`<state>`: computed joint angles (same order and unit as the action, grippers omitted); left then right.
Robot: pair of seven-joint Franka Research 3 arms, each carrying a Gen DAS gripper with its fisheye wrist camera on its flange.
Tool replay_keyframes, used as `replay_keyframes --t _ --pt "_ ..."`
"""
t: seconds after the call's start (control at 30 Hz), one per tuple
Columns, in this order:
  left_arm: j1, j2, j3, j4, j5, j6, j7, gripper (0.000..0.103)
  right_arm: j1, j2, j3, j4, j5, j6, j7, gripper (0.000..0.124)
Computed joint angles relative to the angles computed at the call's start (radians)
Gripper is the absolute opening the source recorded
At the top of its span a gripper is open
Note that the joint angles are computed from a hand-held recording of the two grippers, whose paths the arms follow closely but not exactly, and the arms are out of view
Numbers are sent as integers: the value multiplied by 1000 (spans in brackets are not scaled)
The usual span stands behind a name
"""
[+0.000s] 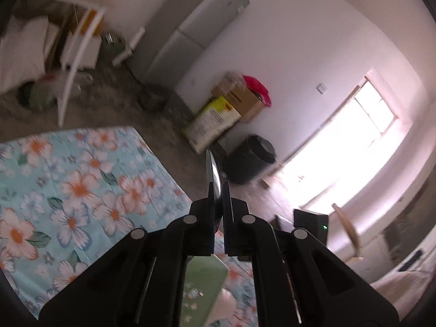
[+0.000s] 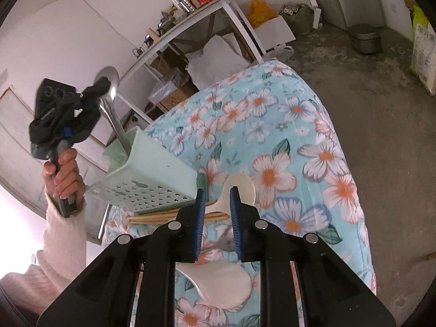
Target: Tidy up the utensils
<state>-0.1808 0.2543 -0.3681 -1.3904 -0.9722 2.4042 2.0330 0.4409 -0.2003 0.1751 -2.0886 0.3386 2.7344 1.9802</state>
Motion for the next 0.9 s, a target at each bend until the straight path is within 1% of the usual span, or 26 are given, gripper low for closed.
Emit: replay_keyframes --t 0.03,0.1,0.13,0.2,0.23,0.27,0.3,0.37,0.47,0.57,0.63,0.7,0.73,0.8,0.83,0.87,0.9 --pt "-9 -16 1 -21 13 29 -1 4 -1 3 2 2 -5 -4 4 19" --pt "-38 -44 12 -54 93 81 -29 4 -9 9 12 5 -37 -15 30 19" --pt "-44 -57 11 -69 112 94 -13 4 -11 10 15 4 -51 -17 41 19" --pt "-59 -74 18 -83 174 97 -20 6 -11 14 16 3 -65 -19 48 19" --pt "-65 -81 23 -85 208 88 -34 10 -14 16 18 4 -80 -27 58 19" --pt "-66 -89 25 -88 221 74 -37 16 -19 15 22 2 -102 -36 73 19" --pt "-65 -106 25 -105 215 83 -29 19 -21 13 23 -1 -116 -40 81 19" --pt "-68 -141 30 -143 202 101 -5 21 -26 12 26 -5 -150 -57 94 20" --pt "-82 -199 50 -207 213 133 -6 22 -20 15 18 -13 -152 -74 73 20" --pt "-98 -276 75 -295 161 167 27 25 3 23 -1 -20 -94 -83 -10 22" --pt "-117 -324 94 -351 133 195 47 28 16 33 -10 -19 -52 -86 -75 28" --pt "-141 -386 116 -423 116 230 68 29 30 43 -21 -12 9 -95 -143 30" --pt "-154 -406 127 -446 115 242 70 29 37 49 -27 -9 53 -96 -179 30" --pt "-176 -464 150 -515 109 278 68 30 65 66 -55 1 233 -106 -320 32" --pt "-188 -485 162 -540 104 287 66 30 67 79 -61 10 298 -121 -367 32" --pt "-200 -508 176 -566 95 298 62 30 63 94 -59 16 330 -130 -386 32" --pt "-212 -523 187 -584 93 309 56 30 64 112 -63 22 407 -136 -436 32"
